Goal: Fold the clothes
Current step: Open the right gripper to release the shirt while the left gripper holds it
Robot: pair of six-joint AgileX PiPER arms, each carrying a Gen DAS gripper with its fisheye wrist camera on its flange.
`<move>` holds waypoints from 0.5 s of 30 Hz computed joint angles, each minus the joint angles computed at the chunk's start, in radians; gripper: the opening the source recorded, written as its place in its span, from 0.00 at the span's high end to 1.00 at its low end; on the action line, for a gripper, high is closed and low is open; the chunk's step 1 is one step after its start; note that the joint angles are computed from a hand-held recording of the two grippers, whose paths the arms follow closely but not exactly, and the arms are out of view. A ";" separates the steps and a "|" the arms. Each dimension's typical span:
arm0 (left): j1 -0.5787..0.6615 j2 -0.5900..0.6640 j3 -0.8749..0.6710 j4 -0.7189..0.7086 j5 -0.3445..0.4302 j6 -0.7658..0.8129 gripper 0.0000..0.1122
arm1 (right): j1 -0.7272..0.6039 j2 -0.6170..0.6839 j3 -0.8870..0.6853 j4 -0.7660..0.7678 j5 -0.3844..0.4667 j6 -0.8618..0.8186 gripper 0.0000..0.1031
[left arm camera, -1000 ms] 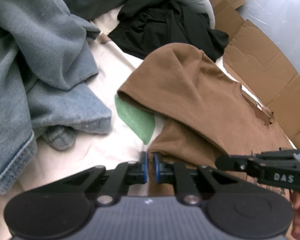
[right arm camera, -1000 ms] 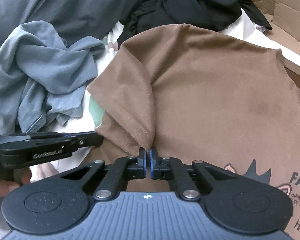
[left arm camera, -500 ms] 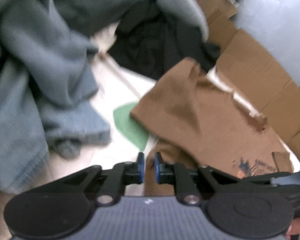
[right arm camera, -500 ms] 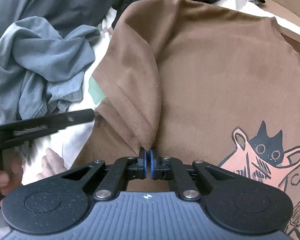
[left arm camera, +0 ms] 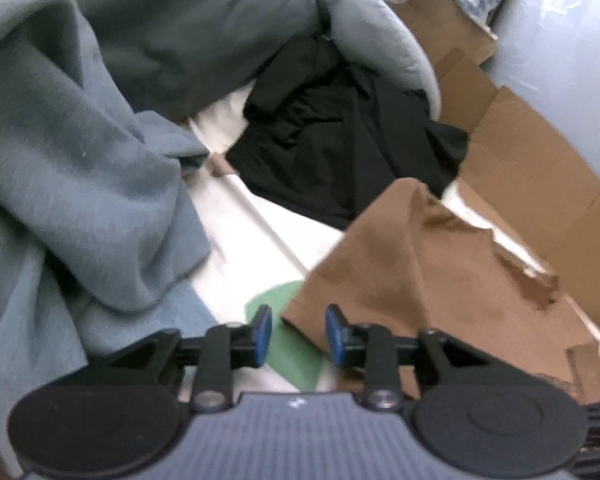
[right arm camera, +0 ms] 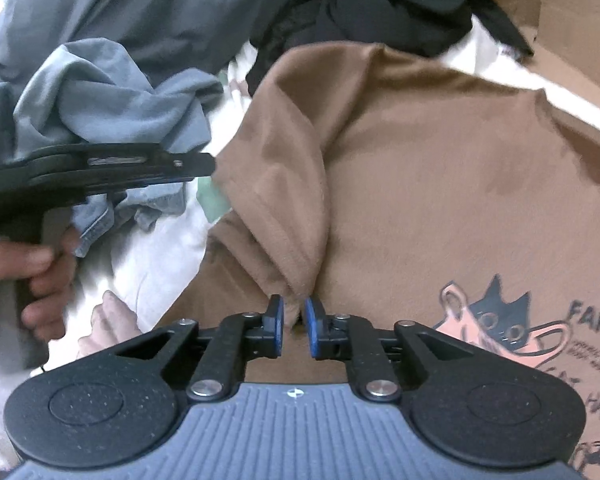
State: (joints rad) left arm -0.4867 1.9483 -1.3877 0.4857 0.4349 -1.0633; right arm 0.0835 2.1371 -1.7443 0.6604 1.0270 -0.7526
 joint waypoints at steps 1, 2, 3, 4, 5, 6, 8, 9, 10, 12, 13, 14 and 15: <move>0.006 0.013 -0.012 -0.018 0.004 0.014 0.71 | -0.006 -0.008 0.005 0.003 0.000 -0.007 0.88; 0.012 0.026 -0.024 -0.036 0.007 0.028 0.71 | -0.012 -0.014 0.006 0.003 0.003 -0.011 0.88; 0.016 0.036 -0.029 -0.048 0.001 0.037 0.71 | -0.018 -0.020 0.008 0.004 0.005 -0.016 0.88; 0.020 0.046 -0.036 -0.061 -0.006 0.047 0.71 | -0.022 -0.024 0.010 0.005 0.002 -0.021 0.88; 0.023 0.056 -0.042 -0.074 -0.011 0.057 0.71 | -0.025 -0.030 0.014 0.007 -0.002 -0.026 0.88; 0.023 0.065 -0.050 -0.078 -0.011 0.065 0.71 | -0.028 -0.036 0.021 0.011 -0.011 -0.032 0.88; 0.021 0.082 -0.066 -0.085 -0.008 0.083 0.71 | -0.031 -0.045 0.031 0.020 -0.027 -0.043 0.88; 0.018 0.089 -0.074 -0.078 -0.001 0.090 0.71 | -0.032 -0.047 0.034 0.025 -0.034 -0.049 0.88; 0.017 0.089 -0.073 -0.071 0.001 0.087 0.72 | -0.031 -0.047 0.036 0.030 -0.039 -0.055 0.88; 0.020 0.083 -0.064 -0.075 -0.006 0.095 0.82 | -0.028 -0.045 0.033 0.036 -0.042 -0.056 0.88; 0.028 0.075 -0.057 -0.107 -0.015 0.129 0.86 | -0.026 -0.044 0.030 0.039 -0.042 -0.055 0.88; 0.036 0.067 -0.052 -0.145 -0.023 0.168 0.94 | -0.024 -0.041 0.025 0.041 -0.040 -0.054 0.88; 0.047 0.058 -0.051 -0.206 -0.026 0.229 0.95 | -0.022 -0.039 0.021 0.044 -0.038 -0.054 0.88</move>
State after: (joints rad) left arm -0.4394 2.0068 -1.4392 0.2797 0.4093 -0.8341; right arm 0.0615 2.0985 -1.7237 0.7040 0.9889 -0.8064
